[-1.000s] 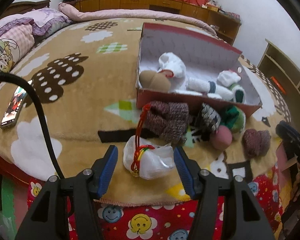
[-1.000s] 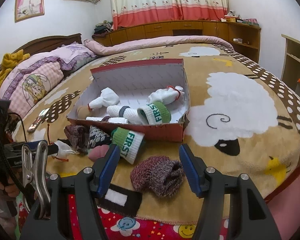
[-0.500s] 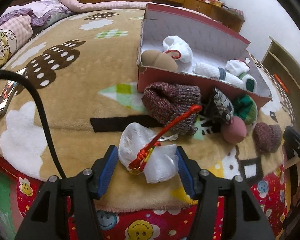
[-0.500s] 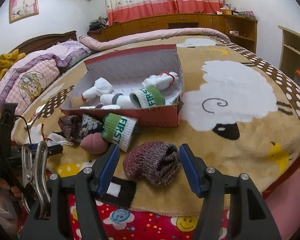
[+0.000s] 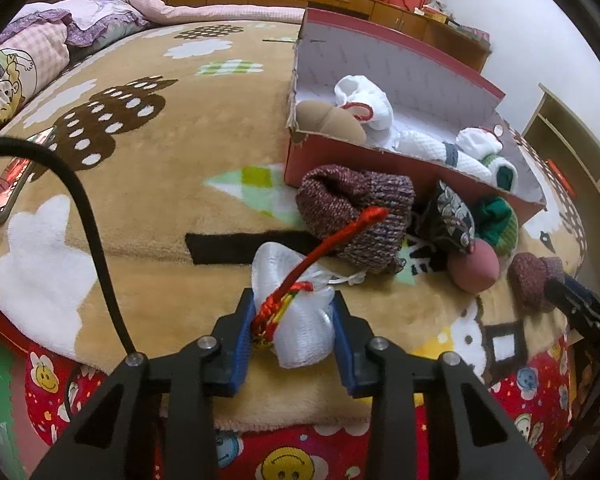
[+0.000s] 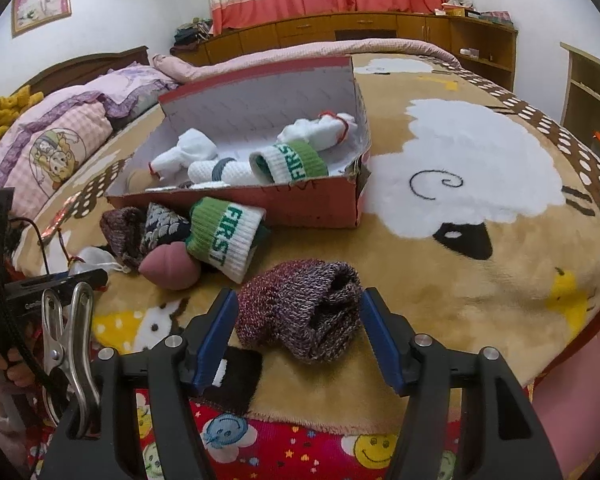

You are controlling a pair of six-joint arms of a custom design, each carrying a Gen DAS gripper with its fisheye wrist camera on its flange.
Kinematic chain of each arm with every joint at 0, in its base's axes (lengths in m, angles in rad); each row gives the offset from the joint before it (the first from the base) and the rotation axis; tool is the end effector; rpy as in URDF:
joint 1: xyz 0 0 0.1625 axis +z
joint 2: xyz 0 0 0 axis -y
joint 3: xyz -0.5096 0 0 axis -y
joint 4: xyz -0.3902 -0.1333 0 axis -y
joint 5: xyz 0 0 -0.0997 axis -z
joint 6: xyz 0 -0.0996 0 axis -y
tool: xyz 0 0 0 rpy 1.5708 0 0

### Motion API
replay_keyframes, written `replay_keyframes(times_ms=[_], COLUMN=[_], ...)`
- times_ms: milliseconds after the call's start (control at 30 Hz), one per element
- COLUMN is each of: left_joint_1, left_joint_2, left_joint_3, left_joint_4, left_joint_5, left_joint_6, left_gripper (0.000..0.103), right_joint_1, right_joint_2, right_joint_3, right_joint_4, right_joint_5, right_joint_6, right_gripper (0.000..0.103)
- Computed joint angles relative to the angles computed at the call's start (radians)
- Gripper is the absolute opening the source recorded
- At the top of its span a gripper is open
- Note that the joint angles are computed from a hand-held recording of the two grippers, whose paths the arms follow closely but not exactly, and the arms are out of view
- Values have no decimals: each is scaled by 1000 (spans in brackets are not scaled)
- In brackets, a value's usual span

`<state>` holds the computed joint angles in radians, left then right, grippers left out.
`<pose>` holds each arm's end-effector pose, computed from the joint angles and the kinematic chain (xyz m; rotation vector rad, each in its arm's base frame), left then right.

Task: Organize soft objects
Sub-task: 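Grasp the white mesh bag with red string with left while right grasps the maroon knit sock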

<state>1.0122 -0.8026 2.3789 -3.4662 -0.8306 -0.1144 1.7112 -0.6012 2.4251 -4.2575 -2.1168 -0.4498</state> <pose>-0.0789 -0.5045 0.1002 0.3917 2.4312 -0.6882 0.1440 -0.4362 0.0934 0.3882 -2.3040 0.9540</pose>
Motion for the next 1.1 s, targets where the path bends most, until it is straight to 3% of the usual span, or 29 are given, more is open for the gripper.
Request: replay_keyframes(times_ms=[533,800,1100], left_joint_1=[7,7,-1], left_joint_2=[12,9,-10], left_joint_3=[-5,-3,6], left_joint_4=[-11,-13,-15], left_joint_5=[2,0,-15], left_joint_6=[7,4,-10], left_gripper=[37,34,31], right_joint_1=[-14,-21,-18], right_joint_2=[41,44,40], right_joint_3=[-52,-40,-28], right_joint_4=[27,-5,-14], right_joint_5=[-62,-50,-33], right_joint_6=[15,24,27], right_gripper=[60,39,31])
